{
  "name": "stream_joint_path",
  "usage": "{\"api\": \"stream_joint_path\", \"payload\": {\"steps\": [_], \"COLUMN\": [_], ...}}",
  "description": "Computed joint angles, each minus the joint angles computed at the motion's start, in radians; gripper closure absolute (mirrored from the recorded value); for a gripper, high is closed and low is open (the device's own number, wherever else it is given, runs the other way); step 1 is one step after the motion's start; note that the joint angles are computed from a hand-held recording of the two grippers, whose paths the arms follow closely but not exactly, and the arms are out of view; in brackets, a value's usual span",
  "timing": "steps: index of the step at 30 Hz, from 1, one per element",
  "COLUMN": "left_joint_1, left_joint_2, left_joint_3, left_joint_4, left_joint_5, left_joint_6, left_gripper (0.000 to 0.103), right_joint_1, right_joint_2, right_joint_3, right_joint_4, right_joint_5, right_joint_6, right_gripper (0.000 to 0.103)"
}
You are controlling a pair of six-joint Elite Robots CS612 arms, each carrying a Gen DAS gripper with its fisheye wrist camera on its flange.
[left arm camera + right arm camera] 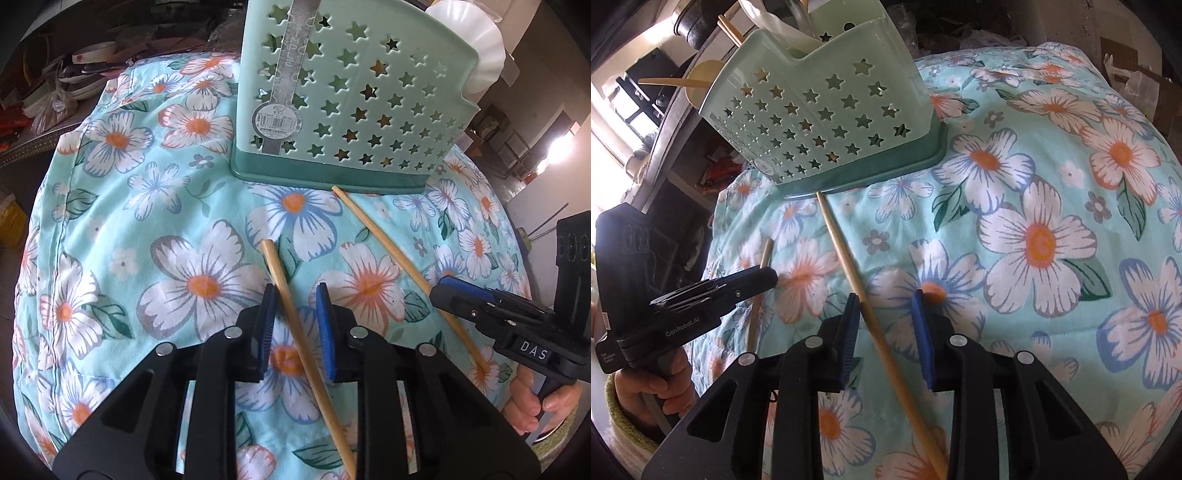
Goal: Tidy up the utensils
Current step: 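Grasp one chopstick with left while right grasps the other chopstick, then lift both chopsticks upright and carry them toward the green holder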
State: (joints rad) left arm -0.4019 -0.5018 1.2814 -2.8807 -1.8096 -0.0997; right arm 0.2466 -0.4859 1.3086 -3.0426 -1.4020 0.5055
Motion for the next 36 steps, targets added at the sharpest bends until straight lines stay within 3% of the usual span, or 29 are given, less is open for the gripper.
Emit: {"api": "stream_joint_path", "payload": {"steps": [2,8,21,25,27,29,36], "left_joint_1": [-0.004,-0.013,-0.021,-0.021,-0.021,-0.023,-0.040], "left_joint_2": [0.000,-0.011,-0.040,-0.044,-0.047,-0.052,-0.053], "left_joint_3": [0.001,0.026,0.085,0.088,0.090,0.098,0.110], "left_joint_4": [-0.007,-0.029,-0.049,-0.061,-0.058,-0.065,-0.068], "left_joint_5": [0.018,0.041,0.086,0.085,0.085,0.091,0.156], "left_joint_6": [0.001,0.014,0.018,0.024,0.018,0.023,0.080], "left_gripper": [0.093,0.098,0.098,0.095,0.089,0.083,0.081], "right_joint_1": [0.001,0.004,-0.017,-0.026,-0.032,-0.035,-0.025], "right_joint_2": [0.003,-0.005,-0.028,-0.036,-0.040,-0.043,-0.030], "right_joint_3": [-0.004,0.020,0.087,0.100,0.110,0.113,0.062], "right_joint_4": [-0.006,-0.036,-0.103,-0.124,-0.135,-0.129,-0.037], "right_joint_5": [0.008,-0.004,0.064,0.080,0.087,0.092,0.096], "right_joint_6": [0.000,0.011,0.073,0.072,0.078,0.069,0.000], "right_gripper": [0.093,0.094,0.098,0.093,0.080,0.074,0.074]}}
